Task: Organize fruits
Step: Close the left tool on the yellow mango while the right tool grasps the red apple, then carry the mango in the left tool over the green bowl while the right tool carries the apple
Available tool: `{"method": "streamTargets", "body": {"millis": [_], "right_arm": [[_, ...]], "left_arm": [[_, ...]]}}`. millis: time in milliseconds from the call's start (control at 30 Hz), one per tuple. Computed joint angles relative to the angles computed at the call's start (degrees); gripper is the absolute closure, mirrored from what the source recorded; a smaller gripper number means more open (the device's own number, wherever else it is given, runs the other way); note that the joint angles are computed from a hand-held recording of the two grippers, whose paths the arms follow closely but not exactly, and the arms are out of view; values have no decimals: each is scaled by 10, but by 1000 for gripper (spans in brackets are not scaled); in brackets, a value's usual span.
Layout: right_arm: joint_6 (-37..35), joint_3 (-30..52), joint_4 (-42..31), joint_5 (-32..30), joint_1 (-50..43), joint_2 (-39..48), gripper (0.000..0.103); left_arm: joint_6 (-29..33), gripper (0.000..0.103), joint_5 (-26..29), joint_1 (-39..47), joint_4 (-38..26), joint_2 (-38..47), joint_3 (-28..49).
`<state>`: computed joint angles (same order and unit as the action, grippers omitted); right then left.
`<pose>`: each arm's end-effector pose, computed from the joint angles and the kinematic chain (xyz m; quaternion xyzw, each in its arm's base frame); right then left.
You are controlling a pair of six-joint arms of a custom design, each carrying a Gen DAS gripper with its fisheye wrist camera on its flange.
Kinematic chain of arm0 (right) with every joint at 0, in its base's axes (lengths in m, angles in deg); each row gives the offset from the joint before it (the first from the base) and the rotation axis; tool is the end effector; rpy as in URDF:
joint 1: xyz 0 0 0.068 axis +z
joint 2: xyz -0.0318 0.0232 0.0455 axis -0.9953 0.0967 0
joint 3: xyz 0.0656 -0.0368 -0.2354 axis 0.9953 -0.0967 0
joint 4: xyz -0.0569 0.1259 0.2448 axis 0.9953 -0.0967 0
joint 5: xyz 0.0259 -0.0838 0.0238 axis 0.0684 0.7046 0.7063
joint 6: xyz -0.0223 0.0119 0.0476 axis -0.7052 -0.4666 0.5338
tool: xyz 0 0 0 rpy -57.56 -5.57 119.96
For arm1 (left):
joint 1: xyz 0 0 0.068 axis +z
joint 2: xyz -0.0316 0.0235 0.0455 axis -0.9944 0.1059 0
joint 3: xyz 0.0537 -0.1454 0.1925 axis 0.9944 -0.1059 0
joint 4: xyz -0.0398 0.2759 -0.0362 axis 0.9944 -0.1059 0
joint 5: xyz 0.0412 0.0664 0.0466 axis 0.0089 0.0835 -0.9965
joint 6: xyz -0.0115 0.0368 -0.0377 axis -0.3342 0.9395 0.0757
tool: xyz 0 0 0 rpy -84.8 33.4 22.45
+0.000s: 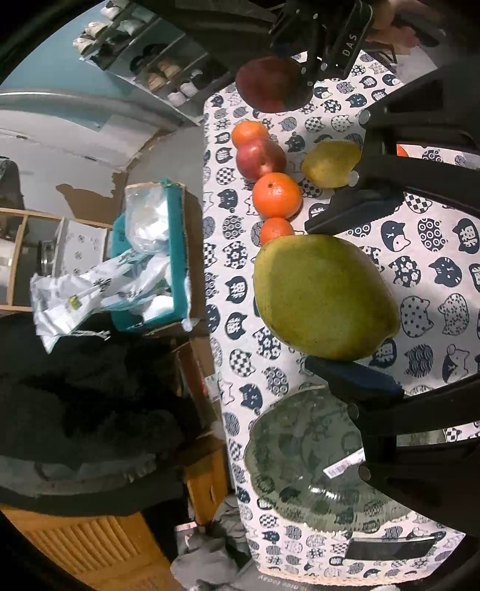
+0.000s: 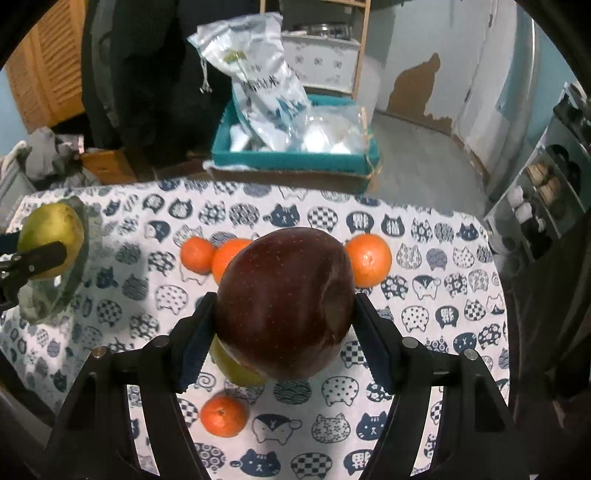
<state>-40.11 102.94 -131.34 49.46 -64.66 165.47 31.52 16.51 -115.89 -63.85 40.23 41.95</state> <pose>0.3020 0.1031 0.2621 -0.0629 0.9590 0.0002 0.2762 0.3154 -0.1903 0.2302 0.0535 0.9554 -0.0618 0.2839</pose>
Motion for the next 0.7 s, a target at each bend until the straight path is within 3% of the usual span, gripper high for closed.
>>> {"method": "streamTargets", "body": {"millis": [700], "right_arm": [[20, 95, -10, 6, 88, -7, 31]], "left_arm": [[11, 36, -29, 28, -18, -160, -66]]}}
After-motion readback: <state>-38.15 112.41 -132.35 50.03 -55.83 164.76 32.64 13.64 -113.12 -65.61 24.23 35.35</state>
